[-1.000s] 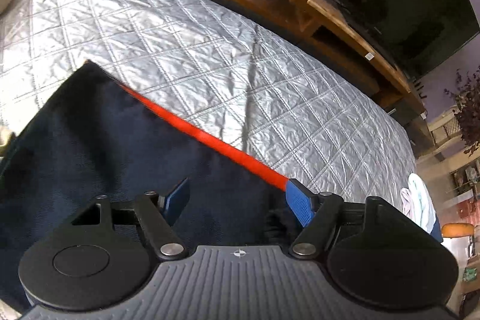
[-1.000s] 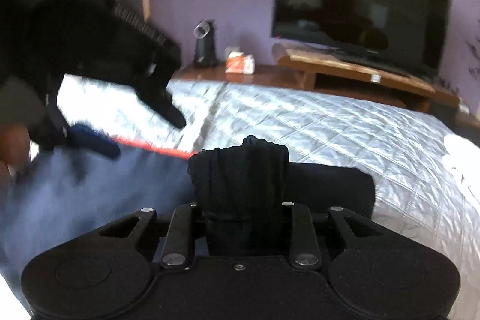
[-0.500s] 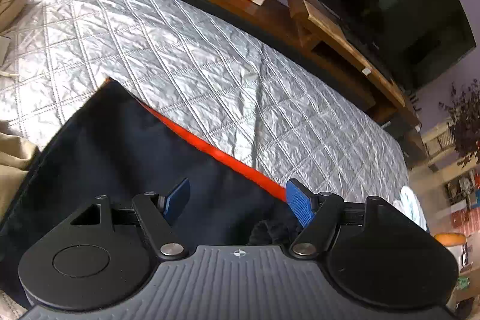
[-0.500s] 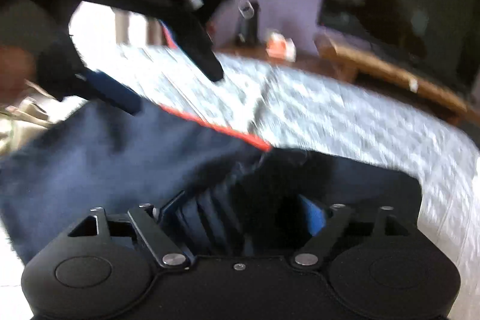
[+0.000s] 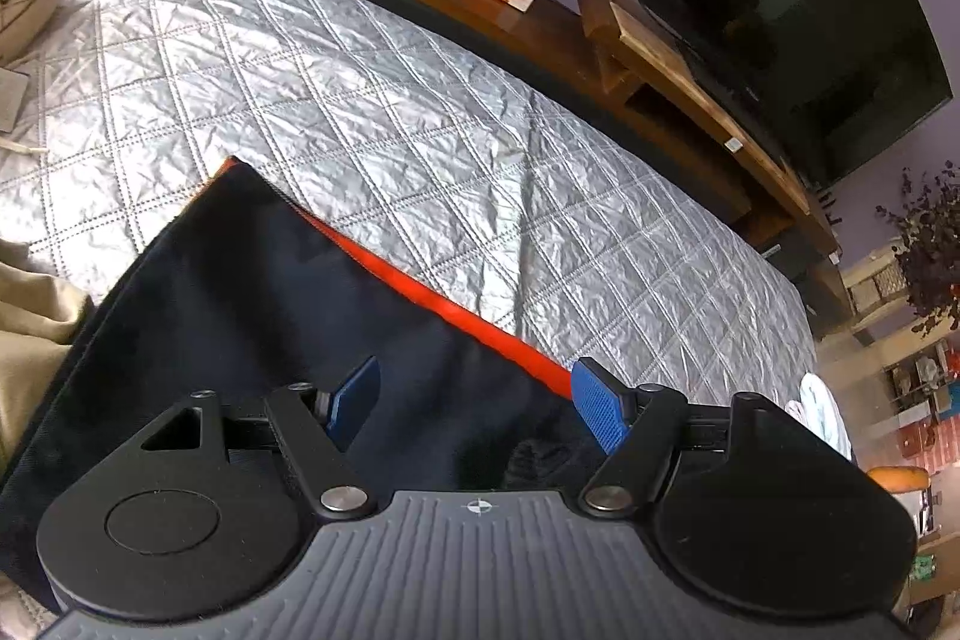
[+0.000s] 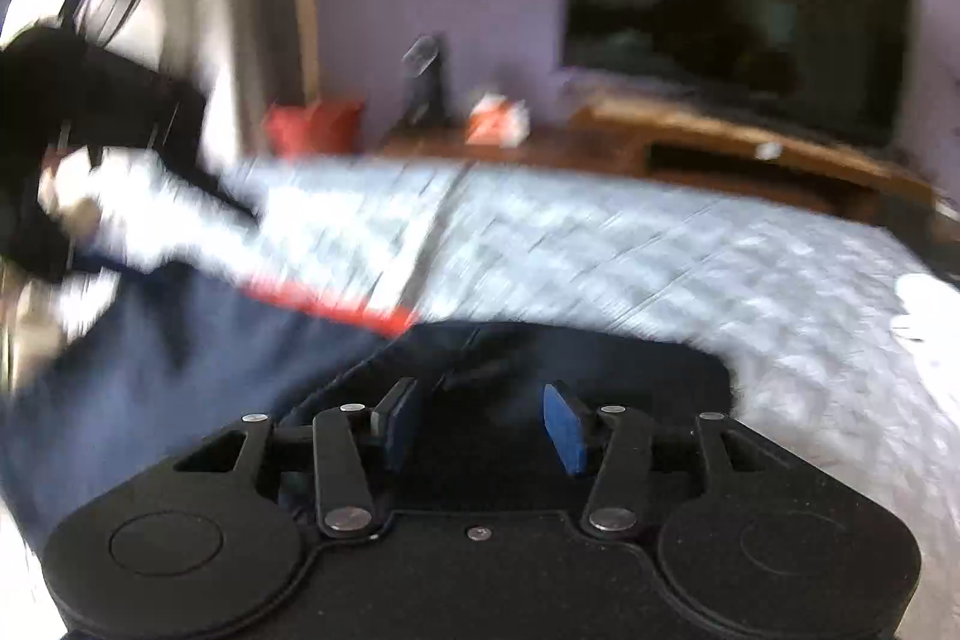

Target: Fold clothes

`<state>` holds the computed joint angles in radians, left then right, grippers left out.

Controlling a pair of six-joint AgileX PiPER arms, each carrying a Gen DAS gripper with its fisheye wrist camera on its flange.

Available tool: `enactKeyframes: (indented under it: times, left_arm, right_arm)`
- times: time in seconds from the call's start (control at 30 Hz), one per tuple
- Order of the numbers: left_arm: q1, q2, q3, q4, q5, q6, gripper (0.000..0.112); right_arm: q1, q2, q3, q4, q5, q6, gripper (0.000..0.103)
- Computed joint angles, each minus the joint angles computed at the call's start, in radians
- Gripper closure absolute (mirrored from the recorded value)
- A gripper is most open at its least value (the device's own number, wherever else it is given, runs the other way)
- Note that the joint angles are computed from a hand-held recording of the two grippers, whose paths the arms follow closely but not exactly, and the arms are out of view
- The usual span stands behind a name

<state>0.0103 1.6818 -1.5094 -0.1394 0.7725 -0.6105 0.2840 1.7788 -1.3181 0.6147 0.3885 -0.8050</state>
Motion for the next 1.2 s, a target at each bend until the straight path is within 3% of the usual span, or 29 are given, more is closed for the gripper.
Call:
enactKeyframes:
  times: [0.07,0.13,0.23,0.27,0.3,0.37,0.43,0.57,0.6,0.7,0.77,0.8,0.87,0.93,1.07,1.2]
  left_arm:
    - [-0.002,0.002,-0.002,0.001,0.001,0.001,0.036]
    - [-0.002,0.004,-0.001,0.005,0.001,-0.002,0.036]
    - [-0.006,0.005,-0.001,0.023,0.002,-0.016,0.035]
    - [-0.009,0.006,-0.001,0.032,0.003,-0.023,0.035]
    - [-0.011,0.004,0.001,0.037,0.005,-0.024,0.035]
    - [-0.013,-0.001,0.007,0.040,0.007,-0.017,0.035]
    - [-0.014,-0.023,0.034,0.065,0.010,-0.023,0.035]
    - [-0.013,-0.091,0.117,0.116,0.022,-0.054,0.031]
    - [-0.010,-0.115,0.149,0.117,0.023,-0.066,0.031]
    - [0.007,-0.196,0.251,0.077,0.011,-0.091,0.031]
    - [0.037,-0.268,0.348,0.005,-0.026,-0.100,0.031]
    - [0.056,-0.306,0.399,-0.038,-0.045,-0.100,0.031]
    - [0.100,-0.382,0.495,-0.132,-0.075,-0.089,0.031]
    - [0.152,-0.455,0.577,-0.217,-0.086,-0.072,0.031]
    - [0.244,-0.584,0.674,-0.191,-0.063,-0.163,0.028]
    - [0.325,-0.643,0.733,-0.194,-0.038,-0.231,0.028]
  right_arm:
    - [0.022,0.018,0.005,-0.066,-0.003,0.028,0.058]
    - [0.022,0.001,0.027,-0.039,-0.020,-0.028,0.059]
    - [0.001,-0.072,0.089,0.186,-0.051,-0.268,0.058]
    - [-0.002,-0.078,0.088,0.211,-0.044,-0.303,0.052]
    - [-0.003,-0.083,0.079,0.196,-0.028,-0.303,0.045]
    - [0.007,-0.011,0.013,0.073,0.079,-0.262,0.045]
    - [0.018,-0.021,0.027,0.054,0.061,-0.285,0.044]
    - [-0.064,-0.112,0.093,0.336,0.095,-0.462,0.041]
    - [-0.091,-0.143,0.113,0.372,0.117,-0.482,0.035]
    - [-0.180,-0.242,0.188,0.452,0.187,-0.550,0.033]
    - [-0.265,-0.335,0.263,0.515,0.250,-0.612,0.031]
    - [-0.317,-0.381,0.296,0.543,0.291,-0.634,0.025]
    - [-0.404,-0.438,0.311,0.558,0.353,-0.581,0.019]
    - [-0.531,-0.486,0.314,0.594,0.487,-0.546,0.018]
    - [-0.692,-0.517,0.312,0.619,0.641,-0.565,0.017]
    - [-0.723,-0.506,0.299,0.618,0.639,-0.557,0.017]
